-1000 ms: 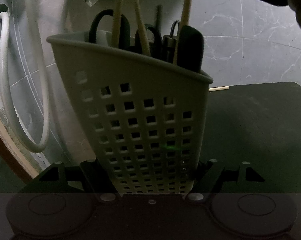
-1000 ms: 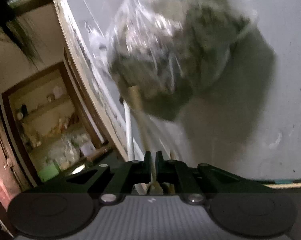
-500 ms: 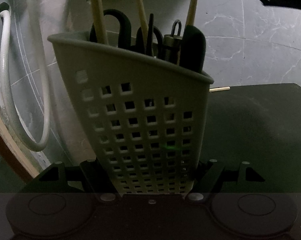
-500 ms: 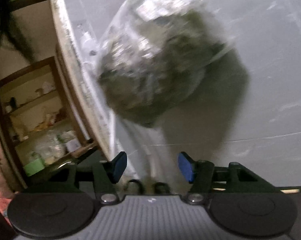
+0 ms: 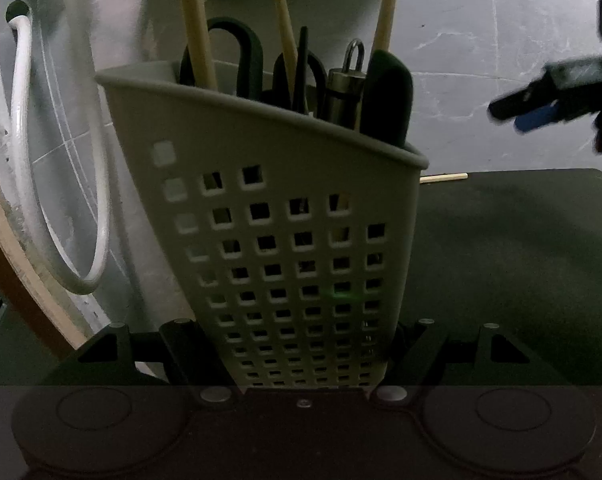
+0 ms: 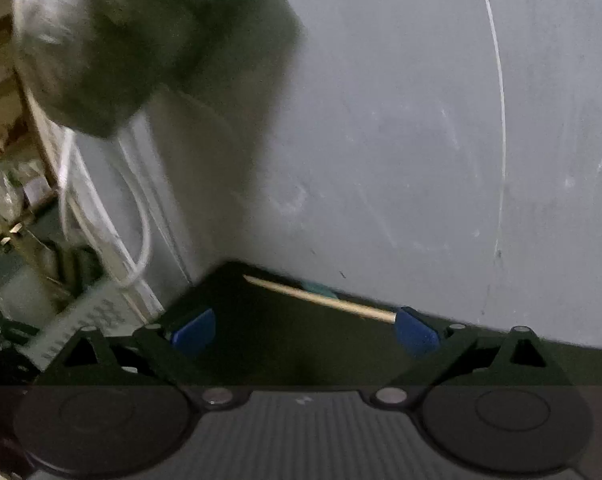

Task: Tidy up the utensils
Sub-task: 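Move the open right tool back toward the last chopstick on the board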

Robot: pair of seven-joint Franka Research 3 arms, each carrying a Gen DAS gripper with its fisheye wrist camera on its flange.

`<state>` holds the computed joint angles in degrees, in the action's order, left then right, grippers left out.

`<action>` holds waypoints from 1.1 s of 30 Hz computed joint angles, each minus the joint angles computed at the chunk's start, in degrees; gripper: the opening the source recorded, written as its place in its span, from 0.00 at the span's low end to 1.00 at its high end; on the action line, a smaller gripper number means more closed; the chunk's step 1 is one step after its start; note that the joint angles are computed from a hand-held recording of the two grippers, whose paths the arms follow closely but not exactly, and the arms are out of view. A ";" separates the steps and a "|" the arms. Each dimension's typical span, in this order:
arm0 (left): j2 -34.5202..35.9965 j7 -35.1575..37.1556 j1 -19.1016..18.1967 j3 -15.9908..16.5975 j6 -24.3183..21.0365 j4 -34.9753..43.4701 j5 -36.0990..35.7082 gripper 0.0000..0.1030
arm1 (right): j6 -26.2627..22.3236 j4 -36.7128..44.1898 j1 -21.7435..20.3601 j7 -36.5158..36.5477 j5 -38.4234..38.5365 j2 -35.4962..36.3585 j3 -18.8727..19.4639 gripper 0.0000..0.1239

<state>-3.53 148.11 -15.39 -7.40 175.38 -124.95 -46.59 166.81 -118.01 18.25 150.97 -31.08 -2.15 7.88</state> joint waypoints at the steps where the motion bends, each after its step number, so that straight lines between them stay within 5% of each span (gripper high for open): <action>1: -0.08 -1.17 0.17 -0.20 0.28 -0.24 0.97 0.75 | 0.79 0.09 0.04 -3.07 3.02 1.11 -0.44 0.80; 8: -1.24 -11.90 0.35 -0.16 1.59 -2.24 10.81 0.75 | 2.46 8.43 0.76 -26.48 20.73 11.44 -1.15 0.80; 16: -3.24 -25.35 0.62 0.88 2.37 -4.84 23.55 0.75 | -1.97 21.57 -0.16 -47.18 34.01 22.37 1.80 0.80; 24: -5.26 -37.53 0.75 1.17 2.37 -6.60 35.14 0.75 | -9.46 30.86 4.78 -54.51 36.96 28.56 -2.69 0.78; 33: -5.62 -39.92 -2.60 4.67 2.52 -7.05 37.95 0.75 | -13.68 32.34 6.30 -55.96 37.62 28.94 -4.23 0.70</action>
<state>-9.15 108.19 -17.99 -2.72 177.90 -132.00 -8.64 153.13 -85.67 24.55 95.00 6.54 26.79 3.65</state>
